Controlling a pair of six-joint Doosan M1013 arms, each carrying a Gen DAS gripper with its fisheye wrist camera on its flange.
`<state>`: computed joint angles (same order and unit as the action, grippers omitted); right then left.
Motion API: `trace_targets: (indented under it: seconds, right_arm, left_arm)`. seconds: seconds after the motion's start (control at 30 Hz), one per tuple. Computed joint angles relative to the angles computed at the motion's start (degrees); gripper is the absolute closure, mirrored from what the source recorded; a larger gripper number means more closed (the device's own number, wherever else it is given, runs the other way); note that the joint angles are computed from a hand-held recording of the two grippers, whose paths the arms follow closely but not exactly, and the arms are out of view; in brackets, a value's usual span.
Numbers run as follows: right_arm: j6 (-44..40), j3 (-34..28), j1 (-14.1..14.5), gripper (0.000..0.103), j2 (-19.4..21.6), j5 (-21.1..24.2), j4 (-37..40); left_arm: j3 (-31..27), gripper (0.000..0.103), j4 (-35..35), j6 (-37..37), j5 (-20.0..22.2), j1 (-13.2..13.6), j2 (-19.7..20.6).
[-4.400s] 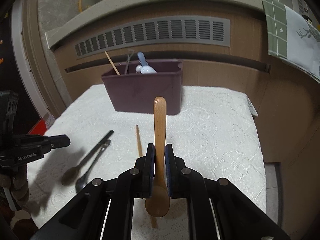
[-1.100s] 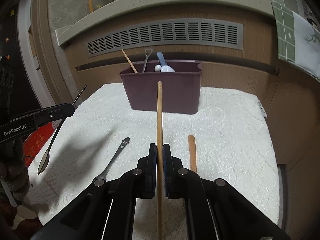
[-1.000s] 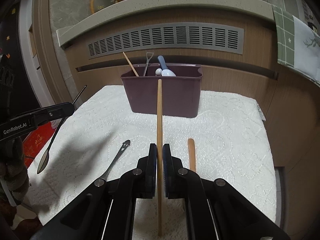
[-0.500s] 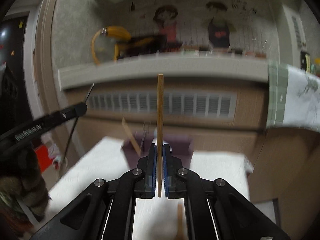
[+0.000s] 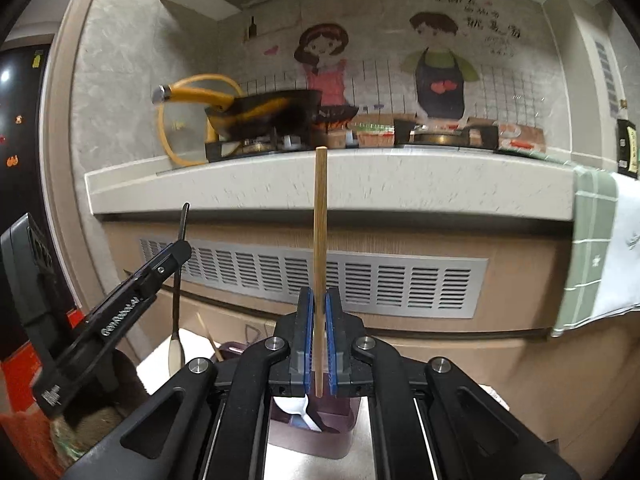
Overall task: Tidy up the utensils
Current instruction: 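Lift the metal spoon and chopstick over the caddy and release both inside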
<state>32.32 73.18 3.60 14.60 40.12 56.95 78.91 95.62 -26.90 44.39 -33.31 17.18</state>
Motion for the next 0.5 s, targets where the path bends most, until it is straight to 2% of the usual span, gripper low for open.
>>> trace_targets:
  seconds: [0.13, 0.23, 0.33, 0.4, 0.5]
  right_arm:
    - [0.4, -1.15, 0.8, 0.097, 1.85, -0.06, -2.66]
    - [1.12, -1.83, 0.91, 0.097, 3.04, 0.72, -3.31]
    - [2.03, -2.15, 1.14, 0.097, 4.13, 2.02, -4.36]
    - [4.27, -3.2, 1.28, 0.097, 5.3, 4.35, -6.72]
    - [9.65, -6.83, 1.5, 0.095, 8.13, 13.2, -12.42]
  left_arm:
    - [-0.98, 0.091, 2.27, -0.38, 3.53, 0.25, 2.89]
    - [-1.1, 0.091, 1.57, -0.37, 3.91, 0.43, 3.88]
    - [-0.76, 0.091, -2.24, 2.87, 2.28, 0.63, 4.27]
    - [0.05, 0.091, -7.81, 5.36, -0.43, 1.03, 3.82]
    - [1.12, 0.084, -15.45, 8.5, -5.42, 2.07, 2.73]
